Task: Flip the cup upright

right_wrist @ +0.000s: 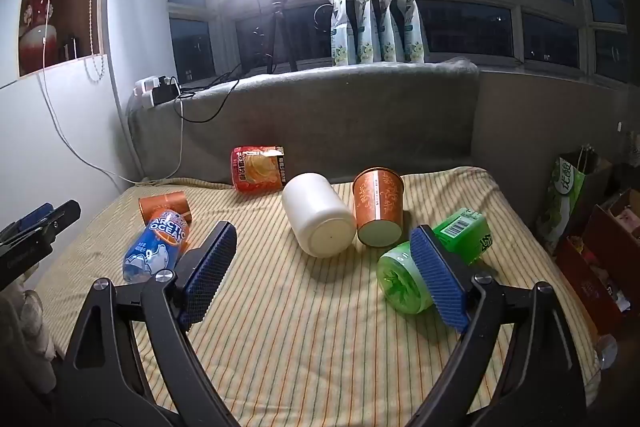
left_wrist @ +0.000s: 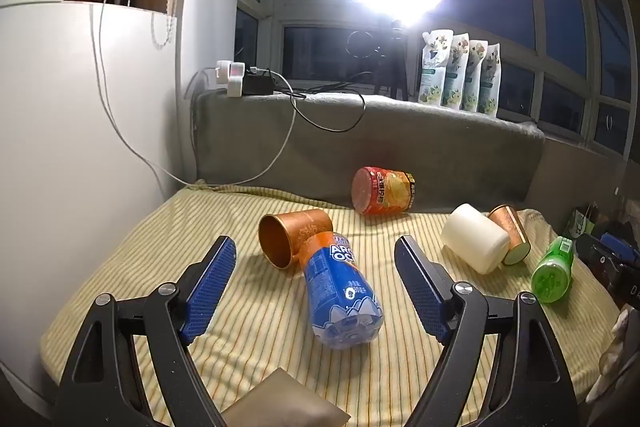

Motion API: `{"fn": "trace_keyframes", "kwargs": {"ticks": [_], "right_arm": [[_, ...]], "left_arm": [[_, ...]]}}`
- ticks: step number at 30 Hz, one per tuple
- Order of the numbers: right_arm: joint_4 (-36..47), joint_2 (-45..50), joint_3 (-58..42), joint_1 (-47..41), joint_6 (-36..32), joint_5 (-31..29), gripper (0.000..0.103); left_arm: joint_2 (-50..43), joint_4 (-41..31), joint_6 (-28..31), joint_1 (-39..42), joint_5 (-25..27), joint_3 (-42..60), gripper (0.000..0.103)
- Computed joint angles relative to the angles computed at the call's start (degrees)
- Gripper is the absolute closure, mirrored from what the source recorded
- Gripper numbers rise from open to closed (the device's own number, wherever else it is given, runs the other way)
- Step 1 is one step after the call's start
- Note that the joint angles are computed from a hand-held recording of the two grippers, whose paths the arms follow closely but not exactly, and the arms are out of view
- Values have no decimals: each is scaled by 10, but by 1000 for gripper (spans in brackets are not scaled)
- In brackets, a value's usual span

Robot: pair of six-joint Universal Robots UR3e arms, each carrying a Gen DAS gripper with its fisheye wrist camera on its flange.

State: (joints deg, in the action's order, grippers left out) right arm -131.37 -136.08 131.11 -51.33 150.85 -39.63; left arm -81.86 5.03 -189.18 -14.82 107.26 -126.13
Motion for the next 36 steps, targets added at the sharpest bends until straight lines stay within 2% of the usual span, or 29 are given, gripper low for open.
{"fn": "trace_keyframes", "kwargs": {"ticks": [8, 9, 11, 14, 24, 36], "right_arm": [[-20, 3, 4, 8, 13, -10, 12], [-9, -10, 13, -4, 4, -4, 10], [-40, -4, 22, 4, 18, -7, 0], [-30, -21, 26, -14, 6, 5, 0], [-87, -21, 33, 0, 35, -17, 0], [-101, -14, 35, 7, 41, -25, 0]], "left_arm": [[-1, 1, -9, -2, -2, 0, 21], [-2, -1, -8, -3, -2, 3, 21], [-3, -1, -7, -1, -4, 4, 21], [4, -1, -7, 2, -7, -1, 21], [-5, 4, -6, -9, 3, 5, 21], [-2, 4, -6, -12, 5, 6, 21]]}}
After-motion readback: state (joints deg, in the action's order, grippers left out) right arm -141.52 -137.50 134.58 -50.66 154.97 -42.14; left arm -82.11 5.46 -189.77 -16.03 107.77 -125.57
